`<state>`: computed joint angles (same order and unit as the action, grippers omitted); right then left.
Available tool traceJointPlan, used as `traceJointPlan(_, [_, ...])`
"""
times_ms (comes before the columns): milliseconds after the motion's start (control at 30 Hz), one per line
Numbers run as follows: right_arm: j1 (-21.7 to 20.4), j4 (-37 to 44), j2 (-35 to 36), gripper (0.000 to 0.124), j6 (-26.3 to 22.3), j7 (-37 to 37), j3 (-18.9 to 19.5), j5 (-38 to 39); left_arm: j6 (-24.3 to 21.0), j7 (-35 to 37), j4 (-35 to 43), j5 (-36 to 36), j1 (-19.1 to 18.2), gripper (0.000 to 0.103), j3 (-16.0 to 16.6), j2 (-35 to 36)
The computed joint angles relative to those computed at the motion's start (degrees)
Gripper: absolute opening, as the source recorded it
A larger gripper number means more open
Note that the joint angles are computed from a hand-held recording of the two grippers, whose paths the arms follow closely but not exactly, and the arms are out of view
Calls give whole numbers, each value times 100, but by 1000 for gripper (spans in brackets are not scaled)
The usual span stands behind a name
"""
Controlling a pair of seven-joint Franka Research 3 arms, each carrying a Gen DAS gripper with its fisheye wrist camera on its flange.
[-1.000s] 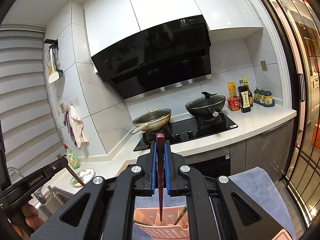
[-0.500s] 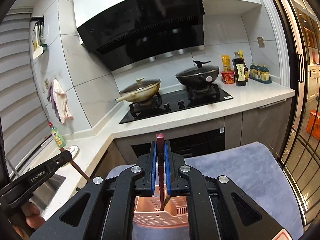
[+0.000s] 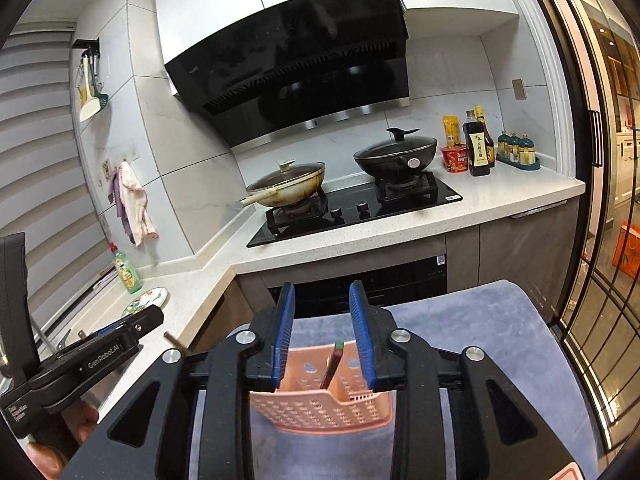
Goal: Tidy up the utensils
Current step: 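Open both tools to drop the chopsticks into the pink basket, then move both open tools back to the remaining red chopsticks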
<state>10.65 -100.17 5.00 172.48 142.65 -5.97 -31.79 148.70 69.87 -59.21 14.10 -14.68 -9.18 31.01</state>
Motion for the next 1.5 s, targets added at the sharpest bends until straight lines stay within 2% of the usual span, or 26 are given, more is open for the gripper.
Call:
traceJointPlan(167, [-160,-957,-722,36,85,61,250,-145,534,-90,-1656,234,110,46,29,-1061])
traceJointPlan(400, [-634,-2107,-1635,36,83,181,856,-191,881,-195,-3260,399,305,46,-65,-2161])
traceJointPlan(500, [-737,-2591,-2037,36,43,23,1066,-3,999,-214,-3917,465,380,46,-92,-2614])
traceJointPlan(600, [-833,-3072,-2420,36,-22,-135,1283,225,1080,36,-4524,134,481,46,-142,-3008])
traceJointPlan(800, [-830,-4029,-3047,38,-116,-418,1527,854,1246,66,-5653,19,554,46,-97,-3625])
traceJointPlan(1000, [-1028,-4641,-3349,38,-362,-622,2014,1203,1187,353,-6510,-445,511,46,1,-3993])
traceJointPlan(1267, [-996,-5022,-3266,38,-375,-1074,2316,1901,1104,377,-7105,-536,493,47,15,-4160])
traceJointPlan(1500, [-973,-5061,-3002,38,-365,-1244,2437,2154,1078,486,-7425,-668,400,54,11,-4166])
